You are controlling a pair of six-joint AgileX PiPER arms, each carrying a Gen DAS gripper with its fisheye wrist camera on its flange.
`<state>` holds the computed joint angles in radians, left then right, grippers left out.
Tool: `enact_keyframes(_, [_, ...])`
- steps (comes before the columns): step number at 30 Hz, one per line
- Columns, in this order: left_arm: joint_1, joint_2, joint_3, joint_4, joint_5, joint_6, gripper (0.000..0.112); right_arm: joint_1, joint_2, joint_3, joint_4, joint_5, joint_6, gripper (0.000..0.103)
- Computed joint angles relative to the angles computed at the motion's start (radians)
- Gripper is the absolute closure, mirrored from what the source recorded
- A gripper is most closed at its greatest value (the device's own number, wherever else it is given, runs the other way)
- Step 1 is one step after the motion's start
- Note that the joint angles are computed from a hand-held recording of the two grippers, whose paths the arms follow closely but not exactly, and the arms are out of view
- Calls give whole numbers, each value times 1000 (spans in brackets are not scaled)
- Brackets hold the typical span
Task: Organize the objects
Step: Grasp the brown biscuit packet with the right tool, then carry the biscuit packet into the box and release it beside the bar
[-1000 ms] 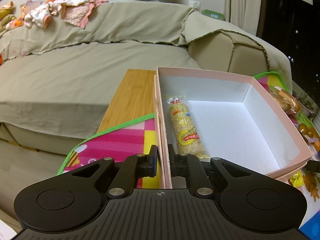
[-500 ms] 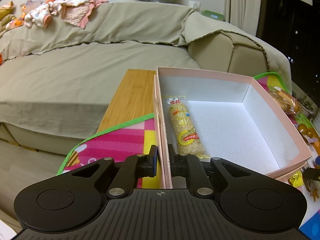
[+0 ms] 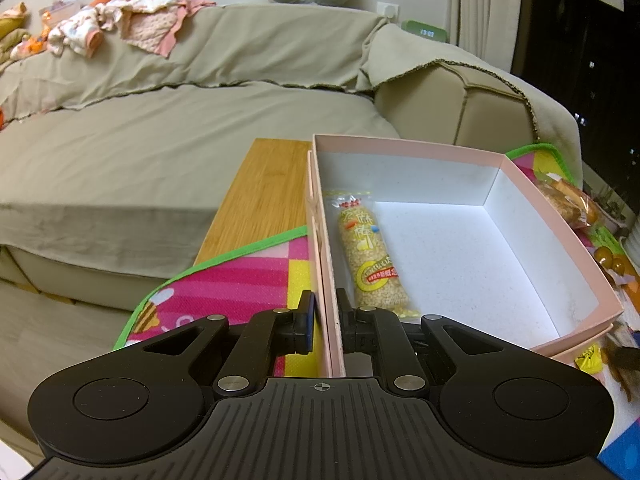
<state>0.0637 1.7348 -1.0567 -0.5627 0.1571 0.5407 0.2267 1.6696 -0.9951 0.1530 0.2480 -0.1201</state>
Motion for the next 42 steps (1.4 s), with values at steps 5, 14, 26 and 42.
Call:
enact_keyframes(5, [1,0,0,-45,1,43,100,-20,-155,71,32,65,-10,68])
enact_keyframes(14, [9,9,-3,-152,5,149,99,13,-287,-77,209,216,-149,68])
enact_keyframes(26, [10,9,-2,-131,10,129,99,182,184,-738,86,245,27,60])
enact_keyframes(42, [18,7,3,-190,15,193,99,30,-72,-53,-142,3,172,48])
